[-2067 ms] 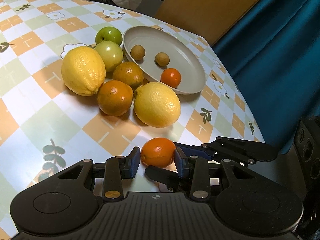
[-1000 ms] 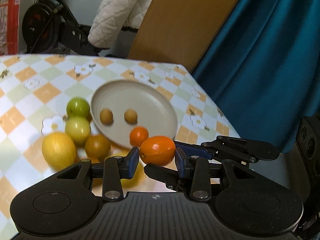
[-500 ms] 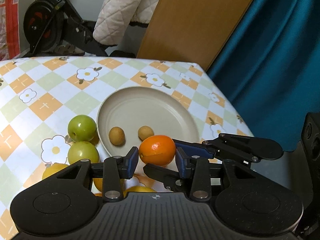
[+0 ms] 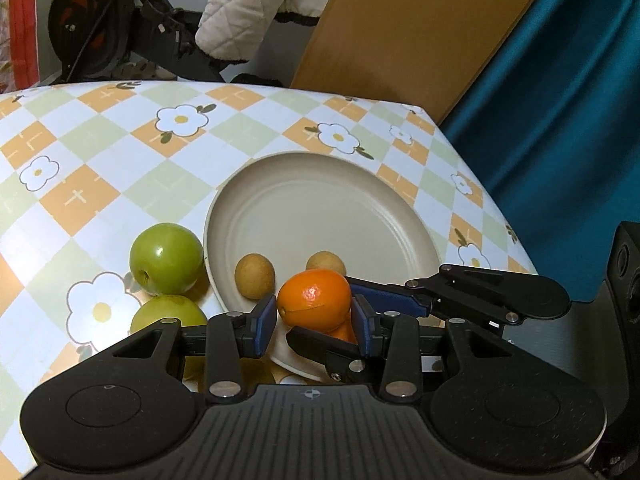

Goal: Organize fruits
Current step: 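Lower the tangerine onto the plate and open the left gripper, then withdraw the left gripper from the plate back over the fruit pile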

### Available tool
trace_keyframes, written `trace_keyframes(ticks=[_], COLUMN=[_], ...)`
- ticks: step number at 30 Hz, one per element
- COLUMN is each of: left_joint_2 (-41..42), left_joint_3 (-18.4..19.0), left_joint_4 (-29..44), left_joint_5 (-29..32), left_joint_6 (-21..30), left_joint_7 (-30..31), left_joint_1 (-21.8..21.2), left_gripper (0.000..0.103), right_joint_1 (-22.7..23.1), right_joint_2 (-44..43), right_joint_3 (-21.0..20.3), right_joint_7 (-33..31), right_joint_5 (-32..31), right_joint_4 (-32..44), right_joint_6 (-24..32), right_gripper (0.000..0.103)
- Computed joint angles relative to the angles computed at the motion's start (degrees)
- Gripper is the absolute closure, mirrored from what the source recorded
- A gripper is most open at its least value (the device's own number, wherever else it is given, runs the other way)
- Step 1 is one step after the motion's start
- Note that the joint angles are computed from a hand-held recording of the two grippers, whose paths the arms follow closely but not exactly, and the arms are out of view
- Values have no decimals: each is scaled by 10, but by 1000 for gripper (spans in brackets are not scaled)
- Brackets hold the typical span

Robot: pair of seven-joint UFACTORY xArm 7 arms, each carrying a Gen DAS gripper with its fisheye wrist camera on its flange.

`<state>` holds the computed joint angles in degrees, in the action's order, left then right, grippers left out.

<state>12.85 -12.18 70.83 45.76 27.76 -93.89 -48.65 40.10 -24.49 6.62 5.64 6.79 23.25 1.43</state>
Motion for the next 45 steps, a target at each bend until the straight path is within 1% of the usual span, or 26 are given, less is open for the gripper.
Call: trace_keyframes(ticks=[3,7,11,13,17,18,20,21,22,24,27,29,30,33,35,38,41,45], left_joint_2=[4,-1,-26,-49,-112,-129,-164,-181,-193,-217,-245,-257,-261,-272,-279,-300,-317,-337], left_joint_3=[1,3,-3,-11,-44,-54,-77,-89,-100,-123,-155,-174,-184,-205,-212,-215,-218,-223], left_joint_4=[1,1,-13,-26,-64,-75,-94,-103,-108,-119,-133,-139,-141,-151,-159,-186,-207,-229], left_joint_5=[-3,6,24,44,72,72,57,47,37,20,-3,-18,-23,-29,-33,-45,-51,-76], left_joint_6=[-3,6,17,27,83,101,148,175,197,237,272,287,295,305,305,282,259,242], left_joint_7=[0,-12,-34,-51,-87,-95,-98,-97,-96,-97,-107,-114,-119,-128,-134,-136,-137,-126], left_joint_1=[0,-5,-7,-5,4,7,11,13,15,20,29,37,41,50,55,60,73,85], left_gripper=[61,58,56,52,43,41,40,39,34,27,22,20,19,16,16,16,16,16], right_joint_1=[0,-21,-42,-48,-60,-59,-58,-57,-56,-49,-46,-46,-47,-40,-39,-43,-46,-49], right_joint_2=[5,3,-23,-44,-96,-110,-137,-150,-161,-180,-201,-214,-222,-232,-232,-222,-197,-153], right_joint_3=[0,20,41,49,70,74,85,92,97,109,134,153,164,179,189,200,203,205], right_joint_7=[1,18,43,56,93,103,125,137,149,176,219,249,265,289,300,320,330,332], right_joint_5=[2,-4,-13,-18,-25,-26,-28,-29,-31,-30,-36,-44,-49,-66,-78,-91,-102,-118], right_joint_4=[3,5,-4,-9,-23,-26,-31,-33,-35,-37,-32,-26,-23,-9,1,14,28,50], right_joint_6=[3,10,21,30,53,61,79,88,96,116,153,179,192,229,252,270,270,266], right_gripper=[65,65,64,64,64,64,62,61,57,56,53,32,29,27,27,27,27,27])
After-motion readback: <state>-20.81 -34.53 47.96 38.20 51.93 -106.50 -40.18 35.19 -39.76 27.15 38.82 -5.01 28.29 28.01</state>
